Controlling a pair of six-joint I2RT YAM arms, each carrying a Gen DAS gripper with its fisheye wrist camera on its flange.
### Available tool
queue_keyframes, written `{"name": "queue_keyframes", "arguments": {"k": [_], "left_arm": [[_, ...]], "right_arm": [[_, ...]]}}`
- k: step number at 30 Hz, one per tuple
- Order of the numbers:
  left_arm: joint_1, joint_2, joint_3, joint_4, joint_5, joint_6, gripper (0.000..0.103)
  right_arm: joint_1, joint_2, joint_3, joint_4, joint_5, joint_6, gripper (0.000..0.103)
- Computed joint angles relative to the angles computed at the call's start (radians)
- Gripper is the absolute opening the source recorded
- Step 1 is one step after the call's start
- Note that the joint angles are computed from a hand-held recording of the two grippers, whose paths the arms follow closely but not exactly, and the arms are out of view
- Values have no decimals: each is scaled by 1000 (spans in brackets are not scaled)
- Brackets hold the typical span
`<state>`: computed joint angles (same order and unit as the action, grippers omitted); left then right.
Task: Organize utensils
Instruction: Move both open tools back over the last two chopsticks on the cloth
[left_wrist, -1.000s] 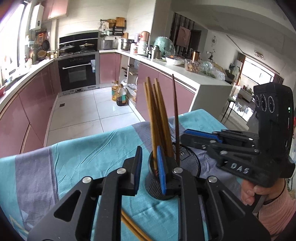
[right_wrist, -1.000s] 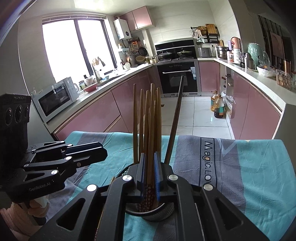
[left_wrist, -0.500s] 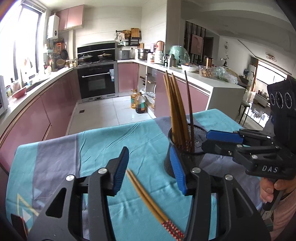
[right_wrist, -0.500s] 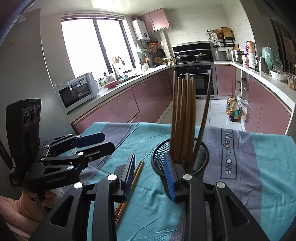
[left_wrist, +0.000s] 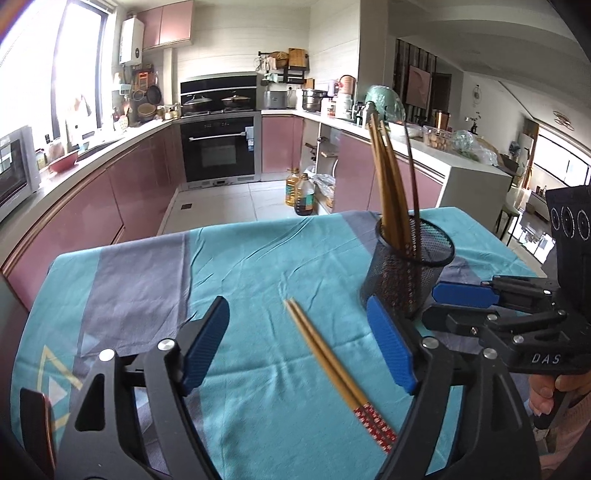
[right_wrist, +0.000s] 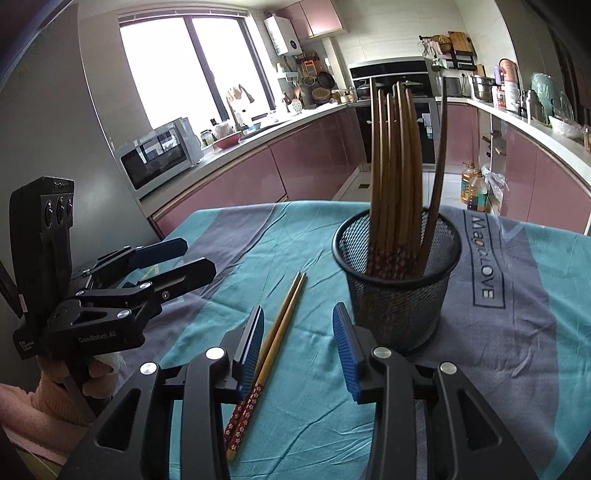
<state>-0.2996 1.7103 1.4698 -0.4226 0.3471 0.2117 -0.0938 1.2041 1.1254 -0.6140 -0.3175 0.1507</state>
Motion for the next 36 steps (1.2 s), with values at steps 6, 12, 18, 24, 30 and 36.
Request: {"name": "queue_keyframes", "arguments": {"k": [6, 12, 18, 24, 30, 36], "left_arm": [[27, -9, -31, 0, -5, -12, 81], [47, 1, -55, -21, -9, 0, 78], [61, 1, -85, -23, -7, 8, 77], [66, 8, -96, -27, -13, 5, 76], [66, 14, -101, -27, -17, 1, 73], [68, 19, -104, -31, -8, 4, 72]], "right_arm": [[54, 12, -14, -5, 37, 1, 37], [94, 33, -26, -10, 51, 7, 37], [134, 67, -36, -9, 75, 24, 37], [157, 114, -30, -4, 96, 43, 32], [175, 149, -18, -4, 110, 48, 27], [188, 166, -10, -10, 128, 54, 25]]}}
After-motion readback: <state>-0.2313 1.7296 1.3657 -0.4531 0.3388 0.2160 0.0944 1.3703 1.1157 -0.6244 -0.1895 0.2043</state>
